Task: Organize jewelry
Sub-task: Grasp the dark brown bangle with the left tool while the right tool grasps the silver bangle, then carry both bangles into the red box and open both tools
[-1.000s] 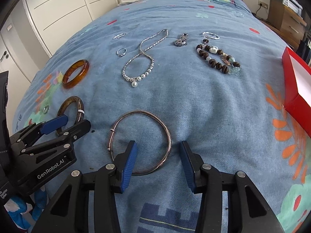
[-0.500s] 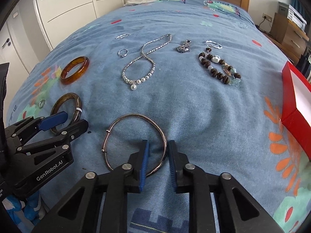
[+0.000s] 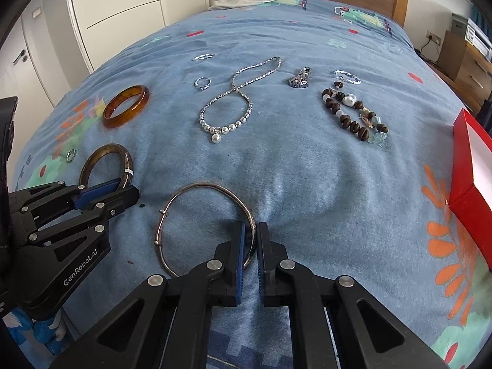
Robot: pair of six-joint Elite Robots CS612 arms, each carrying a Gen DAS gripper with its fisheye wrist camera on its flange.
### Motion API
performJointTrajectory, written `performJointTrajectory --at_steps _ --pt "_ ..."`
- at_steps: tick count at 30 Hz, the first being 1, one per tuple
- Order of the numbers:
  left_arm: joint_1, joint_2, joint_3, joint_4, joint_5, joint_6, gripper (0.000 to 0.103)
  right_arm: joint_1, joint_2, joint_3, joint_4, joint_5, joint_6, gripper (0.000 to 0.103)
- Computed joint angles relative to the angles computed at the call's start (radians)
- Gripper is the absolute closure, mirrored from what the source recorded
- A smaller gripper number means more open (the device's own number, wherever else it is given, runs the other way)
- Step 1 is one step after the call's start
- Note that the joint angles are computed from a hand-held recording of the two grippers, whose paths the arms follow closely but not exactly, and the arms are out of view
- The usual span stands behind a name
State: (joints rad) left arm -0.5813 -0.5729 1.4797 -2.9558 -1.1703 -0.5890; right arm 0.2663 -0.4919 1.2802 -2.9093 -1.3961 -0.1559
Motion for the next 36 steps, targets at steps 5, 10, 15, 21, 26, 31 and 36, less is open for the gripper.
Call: performJointTrajectory --at_steps 5,10,15,21,26,31,36 --pt "-0.002 -0.007 0.007 0.001 -0.005 -0.009 0.094 0.000 -0.012 0.015 0.000 0.002 0.004 0.098" --pt "-0.009 -0.016 0.017 -0.001 0.012 -0.005 0.095 0.003 -0.032 0.047 -0.019 -0.003 0.002 0.098" --pt "-0.022 -0.032 0.037 -0.021 0.029 -0.011 0.095 0.004 -0.055 0.080 -0.053 -0.011 -0.006 0.098" --pt "-0.035 -0.061 0.074 -0.040 0.048 -0.021 0.095 0.001 -0.089 0.131 -0.107 -0.023 0.002 0.097" --pt "-0.049 -0.085 0.092 -0.050 0.067 -0.014 0.095 -0.016 -0.121 0.181 -0.162 -0.035 0.037 0.097" --pt "-0.063 -0.087 0.061 -0.062 0.059 0.030 0.095 -0.046 -0.152 0.229 -0.226 -0.058 0.073 0.097" --pt "-0.078 -0.063 -0.033 -0.072 0.009 0.112 0.095 -0.086 -0.174 0.247 -0.278 -0.099 0.092 0.097"
